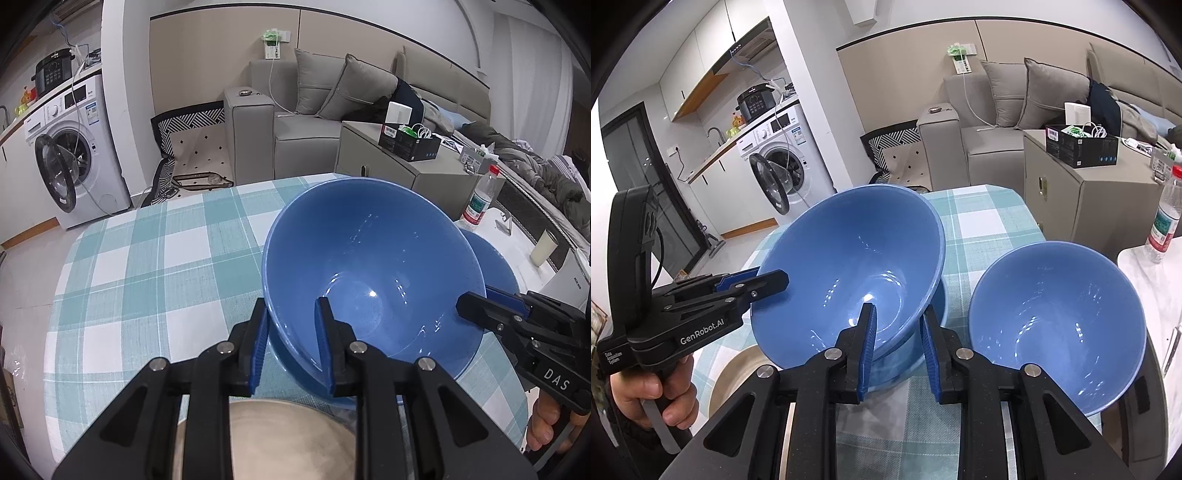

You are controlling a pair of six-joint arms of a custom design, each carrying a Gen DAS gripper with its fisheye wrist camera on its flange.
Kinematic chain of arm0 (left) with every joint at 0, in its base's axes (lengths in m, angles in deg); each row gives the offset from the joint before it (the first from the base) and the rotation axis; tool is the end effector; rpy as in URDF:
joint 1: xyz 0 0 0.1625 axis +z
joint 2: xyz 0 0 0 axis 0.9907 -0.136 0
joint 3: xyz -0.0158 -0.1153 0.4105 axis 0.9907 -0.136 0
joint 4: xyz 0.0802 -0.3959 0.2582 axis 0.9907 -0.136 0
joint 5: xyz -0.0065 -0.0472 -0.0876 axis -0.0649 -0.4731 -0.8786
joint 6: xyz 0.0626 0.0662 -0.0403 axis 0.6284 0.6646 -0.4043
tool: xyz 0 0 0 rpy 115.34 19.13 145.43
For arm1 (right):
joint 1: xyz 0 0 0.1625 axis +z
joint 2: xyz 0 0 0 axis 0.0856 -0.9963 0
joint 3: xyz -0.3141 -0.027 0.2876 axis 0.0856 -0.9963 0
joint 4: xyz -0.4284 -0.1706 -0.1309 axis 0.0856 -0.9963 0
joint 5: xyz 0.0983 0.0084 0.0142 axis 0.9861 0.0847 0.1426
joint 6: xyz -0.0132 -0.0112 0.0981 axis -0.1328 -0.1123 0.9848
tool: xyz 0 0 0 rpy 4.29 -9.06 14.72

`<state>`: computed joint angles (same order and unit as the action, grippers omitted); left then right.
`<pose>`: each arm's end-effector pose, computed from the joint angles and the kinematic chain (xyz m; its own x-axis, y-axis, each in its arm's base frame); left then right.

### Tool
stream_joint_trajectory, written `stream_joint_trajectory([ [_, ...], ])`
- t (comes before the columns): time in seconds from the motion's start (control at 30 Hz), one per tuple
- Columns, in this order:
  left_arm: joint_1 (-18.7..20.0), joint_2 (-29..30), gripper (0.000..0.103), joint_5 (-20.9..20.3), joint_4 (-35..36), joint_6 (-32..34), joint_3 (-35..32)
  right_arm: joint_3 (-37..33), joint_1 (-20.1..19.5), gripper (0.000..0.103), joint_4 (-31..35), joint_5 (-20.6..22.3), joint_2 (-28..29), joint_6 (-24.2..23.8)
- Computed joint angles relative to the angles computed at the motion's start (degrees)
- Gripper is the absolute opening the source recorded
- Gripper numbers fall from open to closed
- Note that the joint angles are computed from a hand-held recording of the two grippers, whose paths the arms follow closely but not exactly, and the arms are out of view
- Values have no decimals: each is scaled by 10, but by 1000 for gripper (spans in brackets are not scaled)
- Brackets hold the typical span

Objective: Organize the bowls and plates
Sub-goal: 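Lower the blue bowl into the other blue bowl with both tools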

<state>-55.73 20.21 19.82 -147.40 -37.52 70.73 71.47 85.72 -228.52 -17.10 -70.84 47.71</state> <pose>-0.4401 -0.4555 0.0522 -0.7584 0.1309 -0.6385 0.5153 0.7203 -0.4644 0.1183 -0.4096 0.4075 -0.8230 -0.3174 0.4710 -0.5354 0.7103 -0.4569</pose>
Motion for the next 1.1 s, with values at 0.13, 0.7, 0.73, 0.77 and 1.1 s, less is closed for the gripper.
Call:
stream_joint_trajectory([
  [0.13, 1, 1, 22, -1, 7, -5, 0, 2, -7, 24, 4, 8, -1, -2],
  [0.7, 6, 9, 22, 3, 45, -41, -4, 15, -17, 25, 5, 13, -1, -4],
  [0.73, 7, 9, 22, 3, 44, -40, -3, 14, -17, 25, 6, 11, 1, -3],
  [0.77, 8, 9, 22, 2, 44, -41, -3, 13, -16, 25, 5, 9, 3, -3],
  [1.1, 15, 14, 22, -7, 47, -43, -4, 22, -6, 25, -25, -27, 18, -15],
])
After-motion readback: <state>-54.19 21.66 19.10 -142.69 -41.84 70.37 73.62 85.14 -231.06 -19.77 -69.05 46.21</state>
